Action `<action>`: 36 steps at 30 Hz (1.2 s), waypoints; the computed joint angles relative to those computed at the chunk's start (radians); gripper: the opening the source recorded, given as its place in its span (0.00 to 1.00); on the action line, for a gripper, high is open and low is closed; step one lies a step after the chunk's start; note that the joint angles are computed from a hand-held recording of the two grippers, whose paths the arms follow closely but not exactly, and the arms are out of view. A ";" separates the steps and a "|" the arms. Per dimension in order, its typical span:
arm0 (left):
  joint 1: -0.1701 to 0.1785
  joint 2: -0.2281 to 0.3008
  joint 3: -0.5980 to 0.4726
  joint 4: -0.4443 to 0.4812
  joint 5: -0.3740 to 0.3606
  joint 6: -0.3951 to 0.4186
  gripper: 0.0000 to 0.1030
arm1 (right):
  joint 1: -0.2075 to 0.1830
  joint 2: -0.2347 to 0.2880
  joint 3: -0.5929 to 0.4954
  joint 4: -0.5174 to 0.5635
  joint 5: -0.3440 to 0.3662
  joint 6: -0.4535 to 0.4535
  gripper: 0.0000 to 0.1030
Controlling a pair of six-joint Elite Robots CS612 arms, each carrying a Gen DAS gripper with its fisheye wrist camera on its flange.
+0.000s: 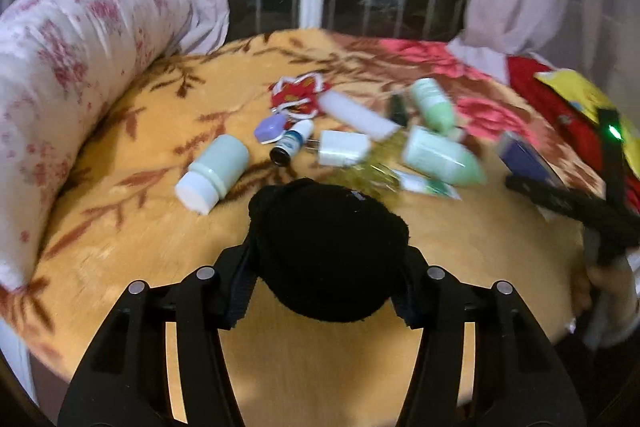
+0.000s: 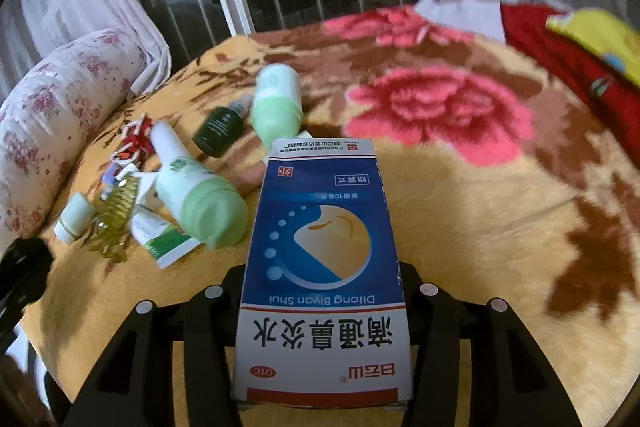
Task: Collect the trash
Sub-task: 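Grasp the black fuzzy ball with the left tool, then lower the black ball into the orange bin with the left tool while the right tool drops the box in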
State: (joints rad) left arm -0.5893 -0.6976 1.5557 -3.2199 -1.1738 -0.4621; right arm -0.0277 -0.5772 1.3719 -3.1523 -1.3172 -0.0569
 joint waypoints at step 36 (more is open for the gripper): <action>-0.062 -0.014 0.228 0.072 -0.279 -0.032 0.71 | 0.055 -0.162 0.467 0.072 -0.007 -0.221 0.86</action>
State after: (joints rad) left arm -0.6517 -0.7111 1.7836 -3.1477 -1.4527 -0.4937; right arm 0.0271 -0.7396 1.8393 -3.0803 -1.3244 -0.2782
